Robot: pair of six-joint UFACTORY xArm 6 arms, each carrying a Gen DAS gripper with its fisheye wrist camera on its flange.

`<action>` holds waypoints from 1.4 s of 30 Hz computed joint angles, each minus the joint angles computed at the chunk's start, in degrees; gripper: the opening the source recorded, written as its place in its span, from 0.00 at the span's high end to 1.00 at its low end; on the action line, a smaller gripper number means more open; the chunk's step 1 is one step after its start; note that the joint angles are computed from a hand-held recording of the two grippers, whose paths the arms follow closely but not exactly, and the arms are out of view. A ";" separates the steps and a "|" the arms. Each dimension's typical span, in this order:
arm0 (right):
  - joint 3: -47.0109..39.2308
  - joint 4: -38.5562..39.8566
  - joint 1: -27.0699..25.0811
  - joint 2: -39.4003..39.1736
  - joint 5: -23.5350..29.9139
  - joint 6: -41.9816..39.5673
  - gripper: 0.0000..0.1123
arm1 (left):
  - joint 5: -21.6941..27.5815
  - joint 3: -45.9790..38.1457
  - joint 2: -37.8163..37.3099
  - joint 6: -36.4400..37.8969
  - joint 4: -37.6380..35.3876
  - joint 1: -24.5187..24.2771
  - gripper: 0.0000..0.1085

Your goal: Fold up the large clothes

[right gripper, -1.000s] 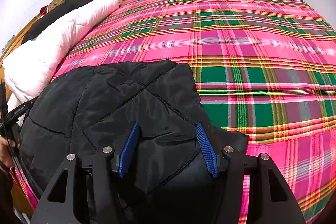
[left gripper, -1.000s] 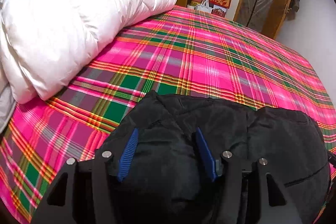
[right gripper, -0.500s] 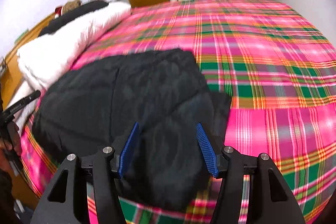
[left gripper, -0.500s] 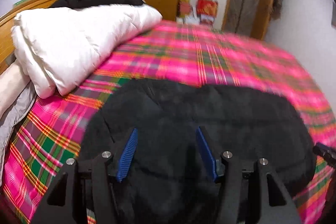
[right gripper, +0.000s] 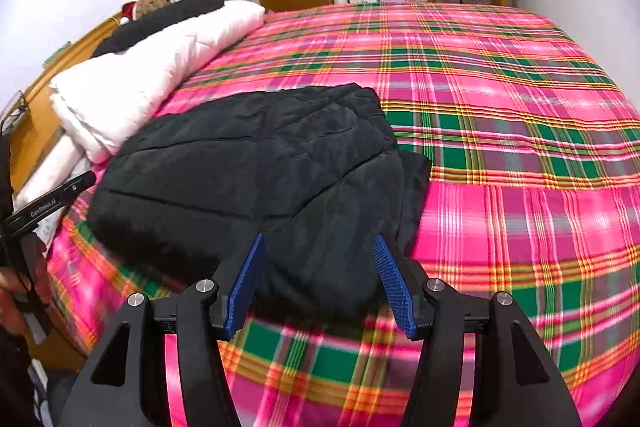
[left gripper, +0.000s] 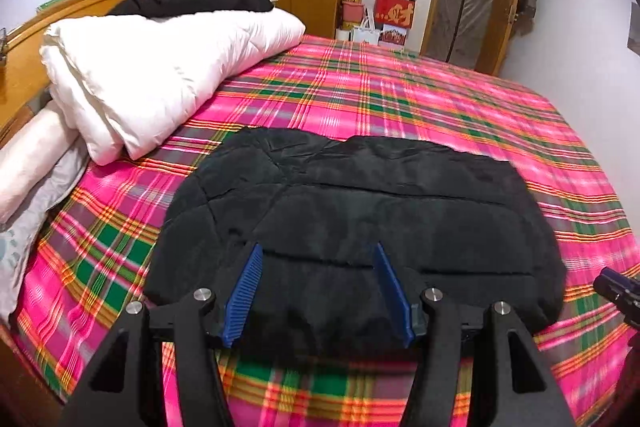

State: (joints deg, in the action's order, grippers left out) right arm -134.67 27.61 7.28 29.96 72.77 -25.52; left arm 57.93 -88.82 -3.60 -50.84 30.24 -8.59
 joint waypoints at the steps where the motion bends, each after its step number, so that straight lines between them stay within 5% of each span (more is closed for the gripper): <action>1: 3.67 0.50 -0.12 -2.65 -1.22 -0.96 0.49 | 0.99 0.41 -1.16 -0.99 0.63 -1.04 0.45; 8: 23.88 4.96 -1.74 -19.17 -5.00 -7.77 0.49 | 9.35 1.69 -7.64 -7.57 5.30 -9.84 0.44; 19: 43.04 6.83 -3.19 -35.94 -9.30 -14.57 0.43 | 17.69 4.25 -12.41 -16.42 10.23 -22.89 0.44; 42: 48.43 1.50 -1.16 -39.13 -8.96 -14.68 0.43 | 15.10 11.11 -15.37 -20.64 6.78 -24.21 0.44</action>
State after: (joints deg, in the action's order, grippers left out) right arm -86.24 29.12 6.12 -9.17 63.81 -40.19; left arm 73.04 -77.71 -18.97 -71.48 37.02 -32.80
